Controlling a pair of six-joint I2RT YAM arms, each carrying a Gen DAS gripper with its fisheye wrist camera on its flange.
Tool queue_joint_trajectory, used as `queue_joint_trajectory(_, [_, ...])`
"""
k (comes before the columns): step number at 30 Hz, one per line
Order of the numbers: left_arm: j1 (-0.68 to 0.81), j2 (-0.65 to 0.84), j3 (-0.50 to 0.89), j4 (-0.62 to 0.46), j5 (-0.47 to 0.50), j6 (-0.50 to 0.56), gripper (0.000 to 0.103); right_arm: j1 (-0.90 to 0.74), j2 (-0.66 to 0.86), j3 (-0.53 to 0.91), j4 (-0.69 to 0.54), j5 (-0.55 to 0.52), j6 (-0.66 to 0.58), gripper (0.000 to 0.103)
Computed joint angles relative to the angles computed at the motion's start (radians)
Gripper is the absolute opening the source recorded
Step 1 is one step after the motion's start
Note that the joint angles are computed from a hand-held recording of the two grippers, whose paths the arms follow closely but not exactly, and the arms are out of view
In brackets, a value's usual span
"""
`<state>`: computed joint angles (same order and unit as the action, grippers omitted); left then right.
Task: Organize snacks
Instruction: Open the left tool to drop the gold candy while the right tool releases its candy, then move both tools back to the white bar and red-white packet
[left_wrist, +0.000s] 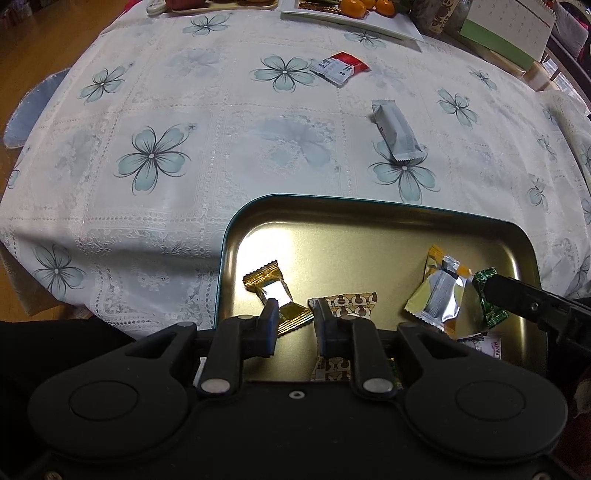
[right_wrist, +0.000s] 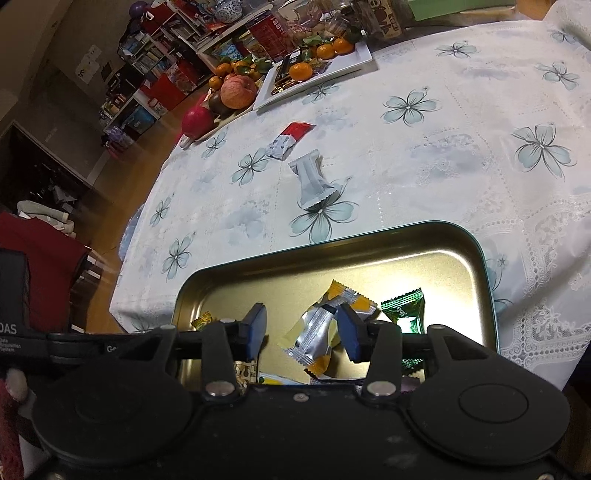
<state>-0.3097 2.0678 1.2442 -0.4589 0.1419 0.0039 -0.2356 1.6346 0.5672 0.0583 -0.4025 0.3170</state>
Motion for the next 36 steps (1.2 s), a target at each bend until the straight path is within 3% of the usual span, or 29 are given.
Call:
queue_joint_trajectory(13, [-0.030,-0.017,-0.035,0.021,-0.081,0.012,0.029,0.079,-0.077,-0.037,-0.026,0.161,-0.066,0.046])
queue_joint_trajectory(23, [-0.050,-0.054,-0.069,0.031,-0.117,0.028,0.030,0.149,-0.080,0.013,-0.170,0.245,-0.136,0.046])
queue_joint_trajectory(30, [-0.097,-0.080,-0.077,0.063,-0.237,0.021,0.032,0.167,-0.084,0.060,-0.270,0.306,-0.188,0.046])
queue_joint_trajectory(36, [-0.124,-0.090,-0.039,0.082,-0.315,0.075,0.034,0.152,-0.130,0.064,-0.232,0.385,-0.291,0.050])
